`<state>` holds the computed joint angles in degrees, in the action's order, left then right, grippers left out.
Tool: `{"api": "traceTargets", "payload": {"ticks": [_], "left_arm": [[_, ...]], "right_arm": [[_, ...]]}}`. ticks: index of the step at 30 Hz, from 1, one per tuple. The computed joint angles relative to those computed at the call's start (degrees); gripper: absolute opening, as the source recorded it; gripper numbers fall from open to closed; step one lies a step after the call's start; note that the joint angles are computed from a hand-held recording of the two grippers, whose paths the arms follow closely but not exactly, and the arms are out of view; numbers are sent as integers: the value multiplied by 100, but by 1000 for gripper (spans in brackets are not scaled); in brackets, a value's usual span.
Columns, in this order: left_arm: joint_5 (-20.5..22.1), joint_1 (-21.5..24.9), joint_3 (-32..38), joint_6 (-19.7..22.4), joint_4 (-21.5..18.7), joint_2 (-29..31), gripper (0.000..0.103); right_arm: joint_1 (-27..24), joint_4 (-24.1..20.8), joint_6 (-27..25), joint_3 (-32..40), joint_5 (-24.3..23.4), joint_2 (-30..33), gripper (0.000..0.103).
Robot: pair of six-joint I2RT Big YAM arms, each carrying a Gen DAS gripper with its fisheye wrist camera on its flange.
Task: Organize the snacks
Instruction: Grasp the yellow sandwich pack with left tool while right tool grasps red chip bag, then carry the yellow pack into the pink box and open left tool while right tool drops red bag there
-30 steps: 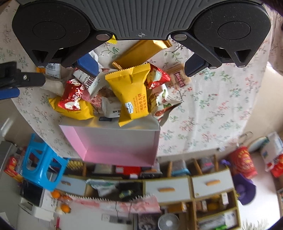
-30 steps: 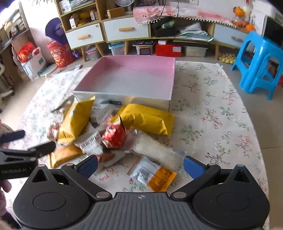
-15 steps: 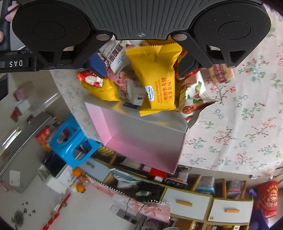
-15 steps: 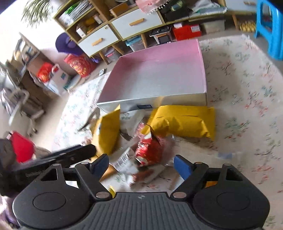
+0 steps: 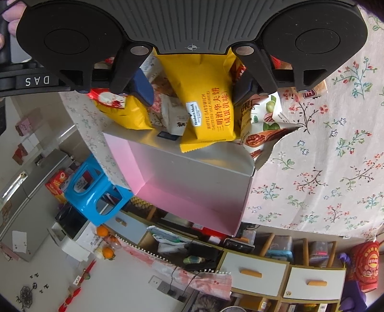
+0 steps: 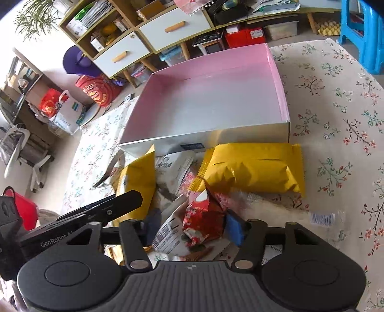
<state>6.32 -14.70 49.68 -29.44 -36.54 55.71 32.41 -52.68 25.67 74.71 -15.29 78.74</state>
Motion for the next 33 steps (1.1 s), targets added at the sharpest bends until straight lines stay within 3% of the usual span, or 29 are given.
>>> {"api": "traceTargets", "payload": {"ticks": [8,17,24,33], "left_arm": [[-212,13,-57,-242,-45,28,41],[-496,-124,59,-175,-178,-151,38],[-667,-128,303,-31,-295,-282,38],[-1047,-42,1052,227,-161,536,38]], "right_arm": [[2,-3,54,4,265,61,23],[18,33,-5,16,382,-96,20],[-155,206,127,88,216,-232,20],[-677,944,449,128,-136,-33,20]]}}
